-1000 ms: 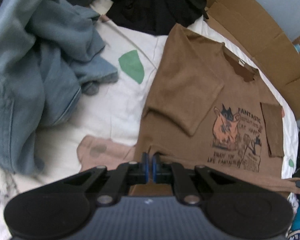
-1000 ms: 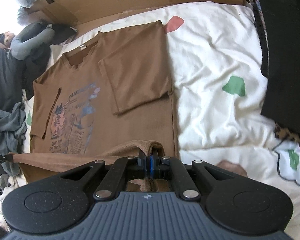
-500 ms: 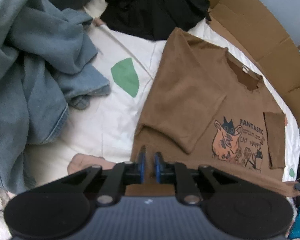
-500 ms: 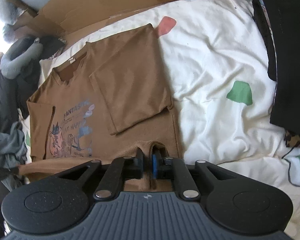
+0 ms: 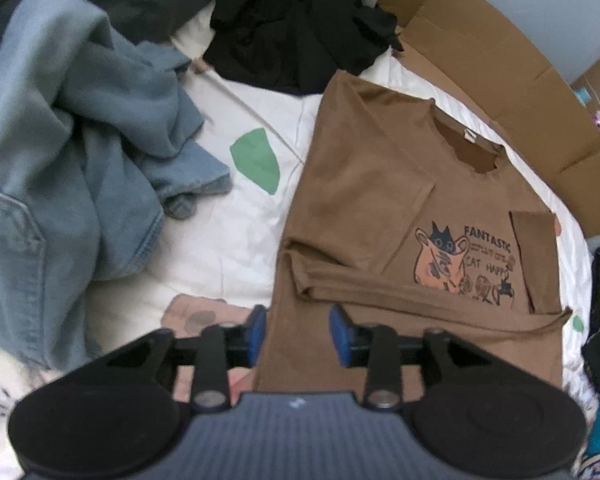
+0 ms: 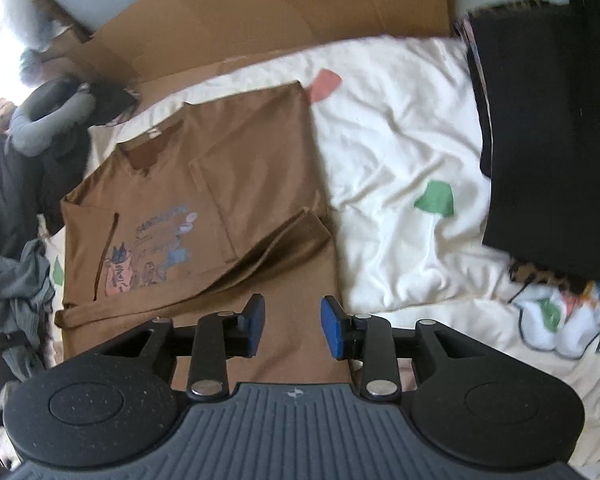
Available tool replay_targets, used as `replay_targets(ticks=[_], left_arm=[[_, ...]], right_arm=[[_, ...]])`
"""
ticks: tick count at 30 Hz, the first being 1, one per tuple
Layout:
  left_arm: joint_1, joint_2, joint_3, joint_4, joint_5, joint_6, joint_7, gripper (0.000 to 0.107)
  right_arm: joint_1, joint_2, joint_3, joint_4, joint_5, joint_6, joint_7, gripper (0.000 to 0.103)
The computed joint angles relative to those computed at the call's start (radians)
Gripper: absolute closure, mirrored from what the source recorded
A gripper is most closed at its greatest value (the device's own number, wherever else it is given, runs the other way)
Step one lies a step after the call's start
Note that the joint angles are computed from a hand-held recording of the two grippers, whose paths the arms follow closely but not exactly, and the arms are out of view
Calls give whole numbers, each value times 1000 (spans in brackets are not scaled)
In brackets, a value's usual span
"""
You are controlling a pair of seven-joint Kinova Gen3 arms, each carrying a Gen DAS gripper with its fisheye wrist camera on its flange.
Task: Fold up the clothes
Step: 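Move both open grippers to the shirt's hem edge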
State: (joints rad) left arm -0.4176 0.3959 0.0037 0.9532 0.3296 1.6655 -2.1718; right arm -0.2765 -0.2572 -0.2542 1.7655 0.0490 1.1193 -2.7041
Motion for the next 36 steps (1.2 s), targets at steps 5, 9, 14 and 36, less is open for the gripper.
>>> replay_targets(ticks=[5,9,14,36], left_arm=[[-3,-11,-14,9,-12,-5,24,68],[19,-9,-22,-4,-56,1,73,68],[28,-5,-8,-17,-60,-10,62,63],[115,-47,-14,249,-128,-243,-40,62]], right_arm=[[6,-34,-36,29,54,-26,-27,62],[2,-34,-41,52,60,-43,-8,62],[10,-42,-59,66,79,-61,-31,62],[-13,-1,-50,206,133,-150,-90,61]])
